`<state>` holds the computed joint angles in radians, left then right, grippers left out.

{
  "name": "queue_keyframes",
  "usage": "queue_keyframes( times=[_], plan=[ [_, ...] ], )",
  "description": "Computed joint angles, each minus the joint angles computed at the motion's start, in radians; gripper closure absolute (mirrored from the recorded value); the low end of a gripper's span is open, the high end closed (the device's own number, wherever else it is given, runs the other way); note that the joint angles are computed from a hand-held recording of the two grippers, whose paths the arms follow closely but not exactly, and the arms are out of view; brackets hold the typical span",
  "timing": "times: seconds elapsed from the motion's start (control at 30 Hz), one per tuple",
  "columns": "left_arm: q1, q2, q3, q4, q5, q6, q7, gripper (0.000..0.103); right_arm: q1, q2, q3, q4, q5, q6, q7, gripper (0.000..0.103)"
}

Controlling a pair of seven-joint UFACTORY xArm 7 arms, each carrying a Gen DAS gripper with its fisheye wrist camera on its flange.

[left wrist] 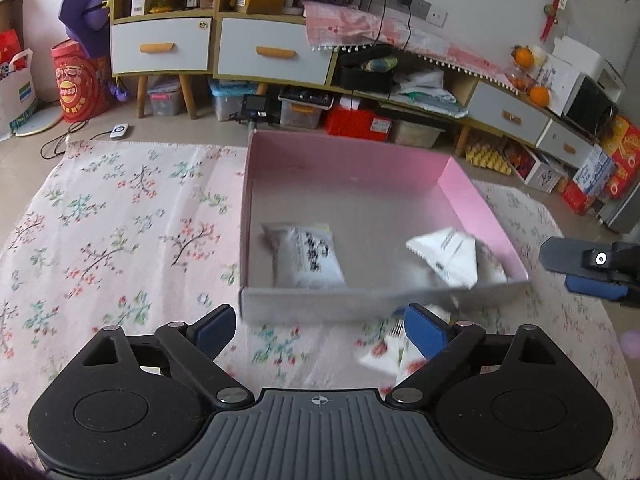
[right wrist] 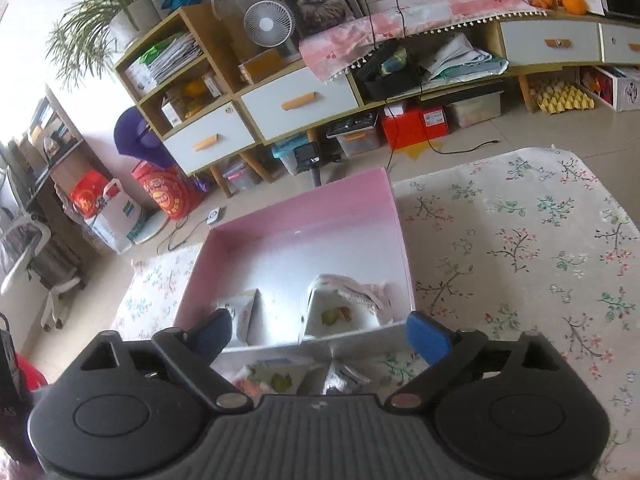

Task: Organize snacks
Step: 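Carry both snacks into the pink box and open both tools, then move both tools back over the snack pile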

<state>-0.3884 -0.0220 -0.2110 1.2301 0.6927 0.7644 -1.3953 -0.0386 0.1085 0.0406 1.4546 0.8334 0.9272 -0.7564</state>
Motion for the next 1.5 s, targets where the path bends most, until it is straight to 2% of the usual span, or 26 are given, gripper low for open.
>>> queue_keyframes(
  times=[0.7,0.83,1.17,1.33,1.5],
  plan=[
    [0.004,-0.145,-0.065,-0.117,-0.173,0.121,0.118,0.007,0.022,-0.139,-0.055,-0.147,-0.052,0.086,-0.138,0.015],
    [0.016,-0.17,-0.072,-0.14,-0.2,0.134,0.095,0.007,0.031,-0.151,-0.056,-0.168,-0.068,0.08,-0.137,0.015],
    [0.051,-0.211,-0.08,-0.189,-0.252,0.09,0.009,0.01,0.069,-0.177,-0.047,-0.222,-0.087,0.02,-0.122,0.015],
    [0.06,-0.204,-0.089,-0.18,-0.246,0.092,-0.014,0.014,0.094,-0.189,-0.04,-0.25,-0.095,-0.009,-0.131,0.015],
    [0.06,-0.194,-0.089,-0.175,-0.255,0.085,-0.045,0.025,0.124,-0.204,-0.029,-0.288,-0.1,-0.064,-0.166,0.016]
  ],
)
